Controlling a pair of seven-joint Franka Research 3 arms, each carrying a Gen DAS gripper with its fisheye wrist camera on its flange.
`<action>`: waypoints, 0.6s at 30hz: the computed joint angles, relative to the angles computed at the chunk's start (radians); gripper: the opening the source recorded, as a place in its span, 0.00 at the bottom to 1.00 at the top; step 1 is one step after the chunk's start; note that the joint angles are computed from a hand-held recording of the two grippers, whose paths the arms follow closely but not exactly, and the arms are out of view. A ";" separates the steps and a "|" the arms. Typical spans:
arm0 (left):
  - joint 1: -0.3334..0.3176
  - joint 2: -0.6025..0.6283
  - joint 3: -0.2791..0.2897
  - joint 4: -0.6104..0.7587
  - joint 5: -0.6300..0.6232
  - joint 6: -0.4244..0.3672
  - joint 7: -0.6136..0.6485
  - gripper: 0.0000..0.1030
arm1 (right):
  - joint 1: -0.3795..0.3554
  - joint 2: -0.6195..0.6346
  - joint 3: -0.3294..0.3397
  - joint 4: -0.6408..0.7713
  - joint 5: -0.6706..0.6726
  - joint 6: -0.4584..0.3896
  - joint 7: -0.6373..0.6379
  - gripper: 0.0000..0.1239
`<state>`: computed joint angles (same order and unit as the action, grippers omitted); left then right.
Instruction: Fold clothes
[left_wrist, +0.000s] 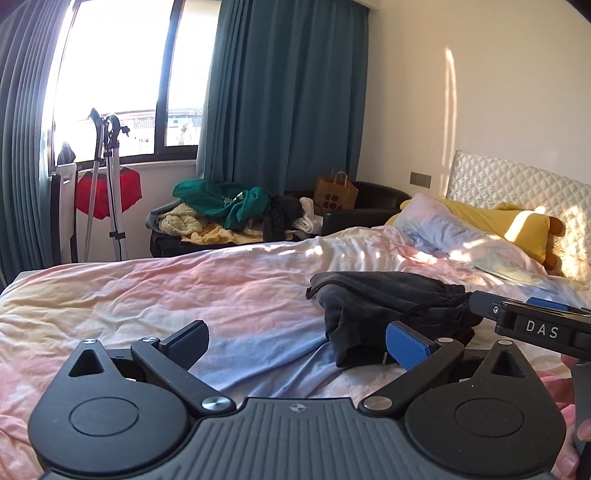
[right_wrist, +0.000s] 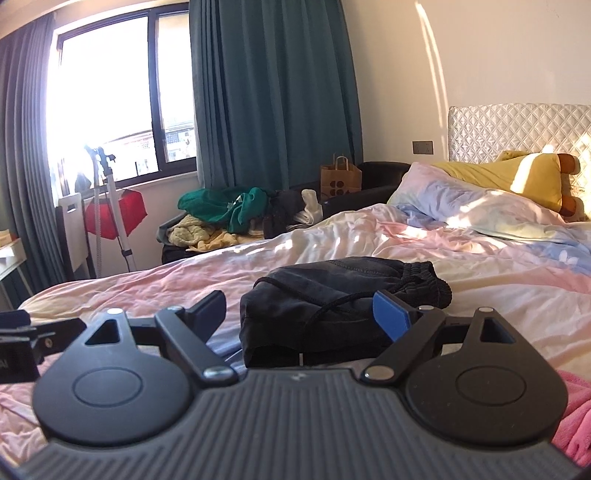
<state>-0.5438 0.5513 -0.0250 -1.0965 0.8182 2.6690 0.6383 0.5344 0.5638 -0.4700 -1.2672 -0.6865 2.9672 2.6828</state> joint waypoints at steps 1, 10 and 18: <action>0.001 0.003 0.002 0.000 0.001 0.000 -0.003 1.00 | 0.000 0.008 0.001 0.006 0.003 -0.005 0.000 0.71; 0.008 0.017 0.018 0.015 0.023 -0.006 -0.040 1.00 | -0.028 0.048 0.038 0.045 0.048 -0.041 -0.025 0.71; 0.020 0.029 0.003 0.024 -0.011 -0.021 -0.029 1.00 | -0.025 0.054 0.036 0.054 0.065 -0.058 -0.043 0.71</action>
